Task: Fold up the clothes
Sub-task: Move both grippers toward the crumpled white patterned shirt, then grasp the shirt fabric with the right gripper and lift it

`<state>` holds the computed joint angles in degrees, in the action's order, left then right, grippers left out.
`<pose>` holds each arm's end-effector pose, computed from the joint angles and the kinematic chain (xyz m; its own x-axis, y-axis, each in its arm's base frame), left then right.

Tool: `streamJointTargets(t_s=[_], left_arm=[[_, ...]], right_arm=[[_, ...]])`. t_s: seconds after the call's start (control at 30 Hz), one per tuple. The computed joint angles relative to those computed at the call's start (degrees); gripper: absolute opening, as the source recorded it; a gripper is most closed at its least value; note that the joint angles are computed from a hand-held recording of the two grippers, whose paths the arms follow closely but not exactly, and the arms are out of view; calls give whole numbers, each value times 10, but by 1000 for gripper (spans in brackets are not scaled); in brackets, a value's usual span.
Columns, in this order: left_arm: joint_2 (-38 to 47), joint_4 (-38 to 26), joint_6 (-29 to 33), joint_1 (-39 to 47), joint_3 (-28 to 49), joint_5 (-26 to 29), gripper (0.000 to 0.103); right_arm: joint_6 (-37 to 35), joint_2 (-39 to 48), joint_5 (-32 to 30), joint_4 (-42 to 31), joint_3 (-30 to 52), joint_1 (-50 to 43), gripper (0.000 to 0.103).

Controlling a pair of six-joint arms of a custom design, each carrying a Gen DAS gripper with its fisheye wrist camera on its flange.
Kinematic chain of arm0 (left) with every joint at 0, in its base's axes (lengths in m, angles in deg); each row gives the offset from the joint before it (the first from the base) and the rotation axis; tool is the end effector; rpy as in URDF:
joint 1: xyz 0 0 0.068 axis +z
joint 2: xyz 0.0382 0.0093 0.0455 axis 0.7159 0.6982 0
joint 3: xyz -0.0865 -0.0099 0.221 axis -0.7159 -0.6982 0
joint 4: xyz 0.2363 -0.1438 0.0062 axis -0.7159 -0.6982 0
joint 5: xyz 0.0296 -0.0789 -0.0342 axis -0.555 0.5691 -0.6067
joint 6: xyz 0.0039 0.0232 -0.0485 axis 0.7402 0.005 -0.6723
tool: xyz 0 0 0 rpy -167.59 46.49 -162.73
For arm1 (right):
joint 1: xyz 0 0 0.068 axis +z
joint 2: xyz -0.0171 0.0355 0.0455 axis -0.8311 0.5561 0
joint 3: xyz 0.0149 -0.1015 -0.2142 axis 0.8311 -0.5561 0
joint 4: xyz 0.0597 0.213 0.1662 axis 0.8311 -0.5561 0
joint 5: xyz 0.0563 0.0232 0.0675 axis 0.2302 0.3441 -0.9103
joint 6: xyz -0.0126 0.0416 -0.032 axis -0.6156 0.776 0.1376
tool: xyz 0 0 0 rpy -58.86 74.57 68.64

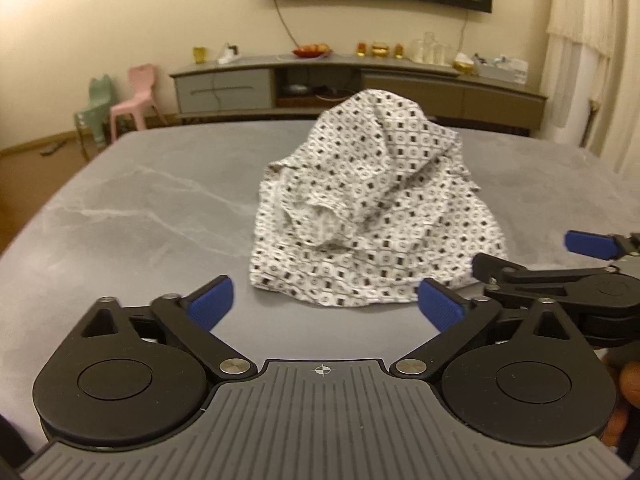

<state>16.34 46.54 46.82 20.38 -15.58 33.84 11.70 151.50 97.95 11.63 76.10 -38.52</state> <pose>0.3142 -0.1500 0.1367 -0.5541 0.2689 -0.7878 0.4509 0.8925 -0.0125 0.2719 0.0696 0.1095 -0.5358 0.1727 -0.8265 0.2865 0.9580 0.0144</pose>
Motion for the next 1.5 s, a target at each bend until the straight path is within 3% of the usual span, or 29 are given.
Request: streamJointTargets(t_s=[0.03, 0.1, 0.17, 0.2, 0.23, 0.27, 0.33, 0.47, 0.73, 0.93, 1.0, 1.03, 1.07, 1.1, 1.13, 1.23, 1.37, 1.5], left_arm=[[-1, -5, -2, 1, 1, 5, 64], [2, -16, -3, 5, 7, 17, 43], [1, -19, -7, 7, 6, 22, 32], [0, -19, -7, 7, 4, 22, 20], [-1, -18, -6, 6, 3, 18, 5], [-2, -17, -6, 5, 2, 13, 0], [-4, -11, -4, 3, -1, 1, 0], [-5, 0, -1, 1, -5, -13, 0], [-1, 9, 4, 10, -2, -17, 0], [19, -20, 21, 19, 40, -1, 0], [39, -33, 29, 25, 64, 10, 0], [50, -38, 33, 29, 78, 15, 9], [62, -43, 37, 33, 91, 24, 22], [73, -45, 39, 35, 104, 25, 47], [82, -39, 44, 35, 113, 20, 60], [118, -34, 66, 40, 152, 17, 81], [180, -55, 88, 51, 226, 24, 87], [249, -73, 101, 64, 295, 51, 89]], right_arm=[[0, -5, -8, 4, -4, -3, 89], [0, -17, -25, 11, -13, -9, 76], [0, -27, -40, 16, -21, -12, 56], [0, -30, -47, 18, -24, -13, 50], [0, -34, -54, 20, -26, -14, 37], [0, -36, -61, 21, -29, -15, 22], [-1, -42, -73, 25, -33, -17, 3], [-5, -65, -84, 42, -48, -19, 0], [-11, -79, -74, 38, -46, -11, 0], [2, -60, -46, 33, -29, -9, 0], [10, -46, -30, 25, -20, -7, 8], [17, -39, -22, 21, -14, -6, 21], [25, -30, -17, 17, -7, -8, 47], [32, -22, -12, 16, -1, -9, 62], [38, -15, -8, 18, 4, -9, 81], [50, 13, -3, 5, 31, -11, 86], [36, 66, -28, -31, 95, -28, 93], [-38, 157, -68, -104, 219, -69, 94]])
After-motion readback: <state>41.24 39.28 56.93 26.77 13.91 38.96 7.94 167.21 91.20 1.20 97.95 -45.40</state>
